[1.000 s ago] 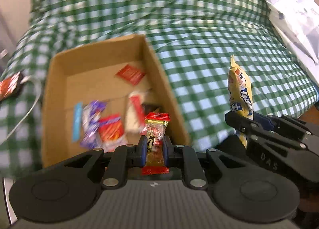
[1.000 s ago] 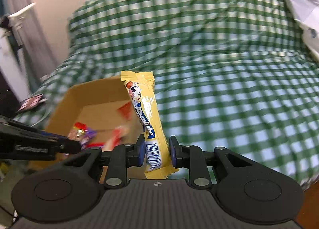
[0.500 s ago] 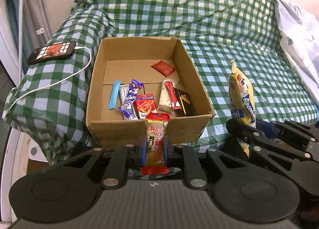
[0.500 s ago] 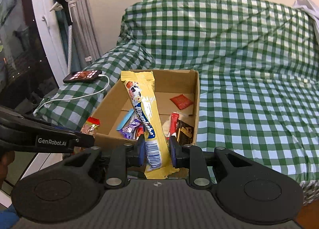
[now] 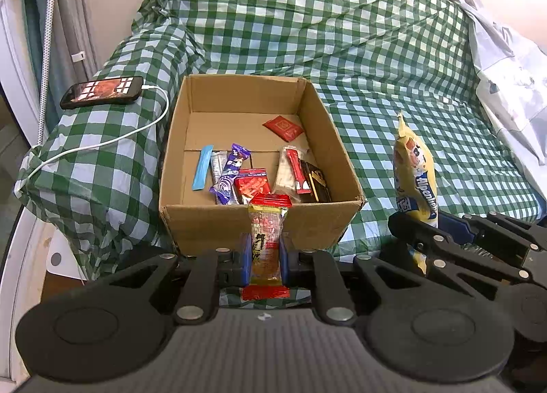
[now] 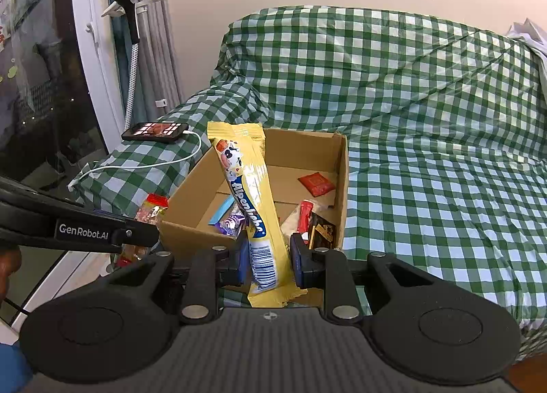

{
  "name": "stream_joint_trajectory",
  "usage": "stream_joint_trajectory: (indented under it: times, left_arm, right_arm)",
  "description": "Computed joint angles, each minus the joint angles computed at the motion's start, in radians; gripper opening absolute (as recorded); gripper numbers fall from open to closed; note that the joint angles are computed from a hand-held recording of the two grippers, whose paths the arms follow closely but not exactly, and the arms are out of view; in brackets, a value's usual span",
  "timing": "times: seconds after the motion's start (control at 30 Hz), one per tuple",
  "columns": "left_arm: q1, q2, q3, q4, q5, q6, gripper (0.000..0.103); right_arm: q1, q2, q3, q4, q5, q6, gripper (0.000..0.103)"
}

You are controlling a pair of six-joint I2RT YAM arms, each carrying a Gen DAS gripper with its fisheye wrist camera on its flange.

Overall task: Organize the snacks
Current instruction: 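Carry the red candy and yellow bar over the box with both tools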

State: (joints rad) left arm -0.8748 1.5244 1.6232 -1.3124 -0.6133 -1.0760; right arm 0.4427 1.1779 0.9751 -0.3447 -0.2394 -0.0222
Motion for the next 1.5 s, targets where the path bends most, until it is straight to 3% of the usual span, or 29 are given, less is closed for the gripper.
stream_joint_trajectory:
  times: [0.43, 0.83, 1.23, 1.5]
  left_arm:
    - [0.025, -0.004, -0.027, 0.032, 0.026, 0.018, 0.018]
    - [0.164, -0.007, -0.065, 0.097, 0.093, 0.116, 0.018]
    - [0.345, 0.058, 0.004, 0.17, 0.137, 0.274, 0.018]
    - [0.478, 0.159, 0.094, 0.215, 0.181, 0.38, 0.018]
  right_arm:
    - [-0.002, 0.043, 0.022, -0.019, -0.012, -0.014, 0.026]
    - [0.005, 0.164, 0.091, -0.04, 0.001, -0.026, 0.026]
    - [-0.008, 0.355, 0.27, -0.017, 0.019, -0.016, 0.026]
    - [-0.008, 0.547, 0.469, -0.061, 0.019, -0.007, 0.026]
